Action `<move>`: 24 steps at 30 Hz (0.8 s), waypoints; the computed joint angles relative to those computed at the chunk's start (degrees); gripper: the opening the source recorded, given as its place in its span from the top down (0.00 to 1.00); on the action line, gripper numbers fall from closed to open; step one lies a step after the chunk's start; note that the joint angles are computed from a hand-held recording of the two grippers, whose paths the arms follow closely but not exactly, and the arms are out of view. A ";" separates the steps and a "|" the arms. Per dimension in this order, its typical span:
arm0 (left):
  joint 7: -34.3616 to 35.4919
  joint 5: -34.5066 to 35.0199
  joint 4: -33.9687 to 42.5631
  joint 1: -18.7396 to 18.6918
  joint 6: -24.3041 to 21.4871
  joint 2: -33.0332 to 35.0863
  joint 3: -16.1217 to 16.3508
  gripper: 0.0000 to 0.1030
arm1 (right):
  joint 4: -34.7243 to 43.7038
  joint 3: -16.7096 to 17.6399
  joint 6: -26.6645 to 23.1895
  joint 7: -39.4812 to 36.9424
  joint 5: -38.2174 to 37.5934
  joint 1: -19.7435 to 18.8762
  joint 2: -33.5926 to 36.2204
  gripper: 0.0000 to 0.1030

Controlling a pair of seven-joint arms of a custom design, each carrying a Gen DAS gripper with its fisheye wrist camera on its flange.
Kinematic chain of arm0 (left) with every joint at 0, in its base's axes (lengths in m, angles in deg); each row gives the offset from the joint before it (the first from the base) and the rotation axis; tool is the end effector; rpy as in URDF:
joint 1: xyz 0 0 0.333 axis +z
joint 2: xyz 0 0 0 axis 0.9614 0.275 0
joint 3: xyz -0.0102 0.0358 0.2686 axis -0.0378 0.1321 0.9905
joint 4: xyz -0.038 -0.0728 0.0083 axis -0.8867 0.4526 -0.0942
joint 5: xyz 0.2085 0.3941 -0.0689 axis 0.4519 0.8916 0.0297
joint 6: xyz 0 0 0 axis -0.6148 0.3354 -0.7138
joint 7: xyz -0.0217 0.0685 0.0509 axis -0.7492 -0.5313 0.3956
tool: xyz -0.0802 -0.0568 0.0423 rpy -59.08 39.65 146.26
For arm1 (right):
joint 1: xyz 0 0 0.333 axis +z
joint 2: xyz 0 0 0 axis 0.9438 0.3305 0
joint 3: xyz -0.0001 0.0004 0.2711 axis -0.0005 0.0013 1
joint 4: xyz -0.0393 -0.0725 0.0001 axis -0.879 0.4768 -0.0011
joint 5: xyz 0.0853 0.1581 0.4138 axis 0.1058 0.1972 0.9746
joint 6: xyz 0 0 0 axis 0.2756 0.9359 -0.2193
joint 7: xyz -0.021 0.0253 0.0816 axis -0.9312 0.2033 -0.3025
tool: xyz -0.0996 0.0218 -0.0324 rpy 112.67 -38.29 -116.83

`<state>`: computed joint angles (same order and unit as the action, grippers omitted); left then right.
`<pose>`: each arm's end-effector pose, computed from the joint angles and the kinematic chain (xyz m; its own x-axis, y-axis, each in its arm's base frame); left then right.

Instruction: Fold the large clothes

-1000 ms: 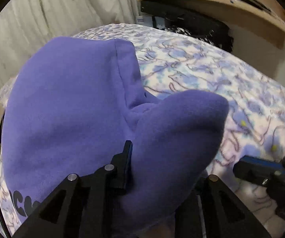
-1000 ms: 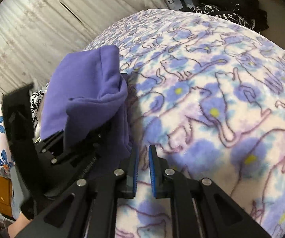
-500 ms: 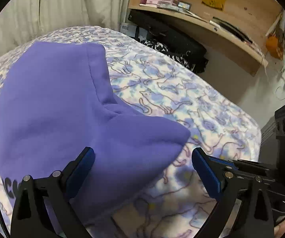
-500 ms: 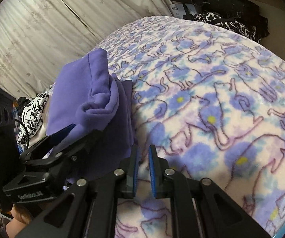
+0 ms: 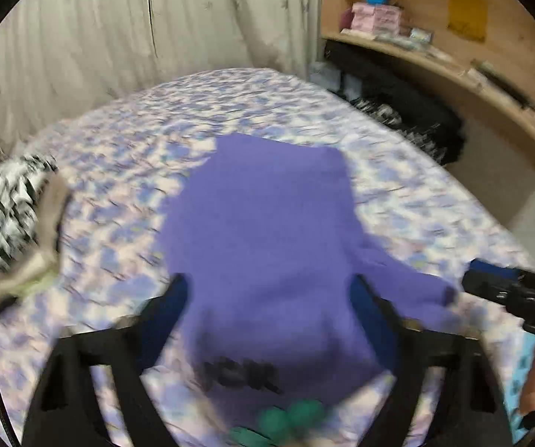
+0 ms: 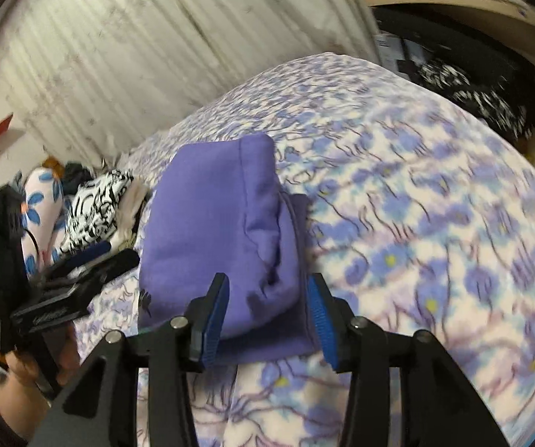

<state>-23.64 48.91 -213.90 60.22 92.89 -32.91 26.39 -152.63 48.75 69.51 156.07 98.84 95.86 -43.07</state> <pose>0.3977 -0.2599 0.6284 -0.0578 -0.9983 0.0044 -0.7427 0.0401 -0.6685 0.4135 0.2058 0.5982 0.3284 -0.8670 -0.3748 -0.7942 -0.0386 -0.6064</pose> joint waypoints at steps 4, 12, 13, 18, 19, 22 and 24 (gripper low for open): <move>3.38 -0.81 7.11 1.28 -1.87 7.94 2.01 0.44 | 7.05 -1.39 -2.89 -3.74 1.42 1.29 8.89 0.57; 2.30 7.40 17.67 4.76 -4.30 21.70 0.23 0.44 | 16.71 0.42 -9.52 -8.43 4.30 -0.95 23.75 0.58; 2.25 7.94 18.22 4.64 -4.46 22.67 0.41 0.44 | 17.06 0.83 -9.21 -8.73 4.45 -1.25 24.89 0.58; 2.50 12.33 21.87 4.48 -7.41 27.90 0.99 0.45 | 16.04 0.97 -4.97 -10.78 10.89 -1.52 25.79 0.79; 3.07 12.34 22.42 4.37 -7.96 28.72 1.44 0.45 | 15.35 0.87 -3.92 -11.29 12.05 -1.49 25.18 0.80; 4.84 10.42 22.46 4.16 -7.71 29.90 3.04 0.44 | 13.79 0.17 -2.36 -12.24 14.98 -1.56 24.55 0.81; 6.07 9.23 20.60 4.02 -5.17 29.45 3.68 0.42 | 13.74 -0.09 -3.92 -11.35 15.98 -1.81 26.12 0.81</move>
<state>-17.57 58.14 -193.30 64.24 87.72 -3.45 30.07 -138.89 48.66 65.59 144.72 114.82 94.05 -16.95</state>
